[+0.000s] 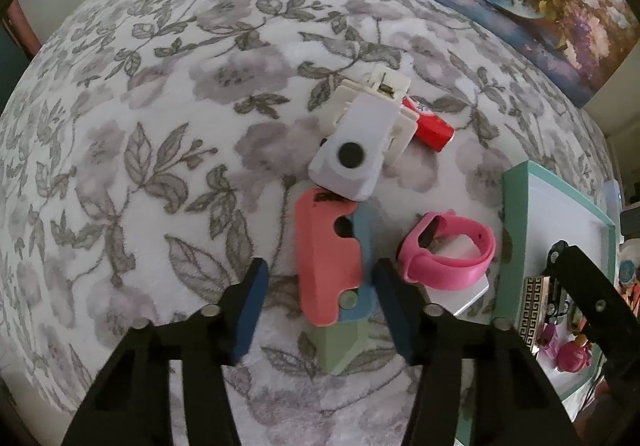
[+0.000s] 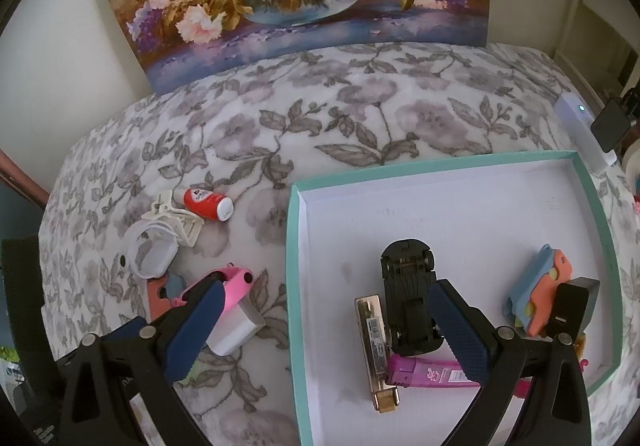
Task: Organize rigid objects
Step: 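Grasp the coral-and-blue case with the left tool, then grasp the pink wristband with the right tool while the left tool lifts the case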
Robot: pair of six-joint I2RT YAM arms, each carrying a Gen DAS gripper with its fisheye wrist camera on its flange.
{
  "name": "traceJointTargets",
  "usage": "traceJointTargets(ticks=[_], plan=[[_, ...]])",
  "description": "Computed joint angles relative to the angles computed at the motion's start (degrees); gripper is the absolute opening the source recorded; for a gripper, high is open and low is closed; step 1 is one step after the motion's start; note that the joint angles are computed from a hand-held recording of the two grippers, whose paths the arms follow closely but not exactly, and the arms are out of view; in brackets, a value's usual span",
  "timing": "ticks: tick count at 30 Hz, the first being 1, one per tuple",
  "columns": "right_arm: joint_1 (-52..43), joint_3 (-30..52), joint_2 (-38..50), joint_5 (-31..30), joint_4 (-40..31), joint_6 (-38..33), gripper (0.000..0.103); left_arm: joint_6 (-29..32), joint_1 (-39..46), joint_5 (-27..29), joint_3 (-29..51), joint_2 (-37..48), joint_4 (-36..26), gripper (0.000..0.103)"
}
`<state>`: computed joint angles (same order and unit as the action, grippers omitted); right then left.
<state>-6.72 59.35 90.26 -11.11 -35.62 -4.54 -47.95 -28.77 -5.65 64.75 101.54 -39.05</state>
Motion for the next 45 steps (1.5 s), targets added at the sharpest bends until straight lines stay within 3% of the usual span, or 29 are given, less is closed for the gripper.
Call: traceJointTargets(ticks=[3, 10, 22, 31, 45], plan=[[0.2, -0.1, 0.0, 0.1, 0.0, -0.2, 0.103, 0.7, -1.0, -0.2, 1.6, 0.3, -0.8, 0.041], [0.9, -0.6, -0.3, 0.4, 0.1, -0.5, 0.103, -0.9, -1.0, -1.1, 2.7, -0.3, -3.9, 0.04], [3.6, -2.4, -2.4, -3.4, 0.8, -2.9, 0.102, -3.7, 5.7, 0.2, -4.3, -7.6, -5.1, 0.04], [7.2, -3.9, -3.1, -7.6, 1.2, -5.2, 0.085, -2.8, 8.5, 1.6, -6.9, -10.1, -4.4, 0.04], [13.8, -4.9, 1.1, -1.5, 5.9, -5.2, 0.079, 0.4, 12.8, 5.2, -12.5, -10.9, 1.2, 0.043]])
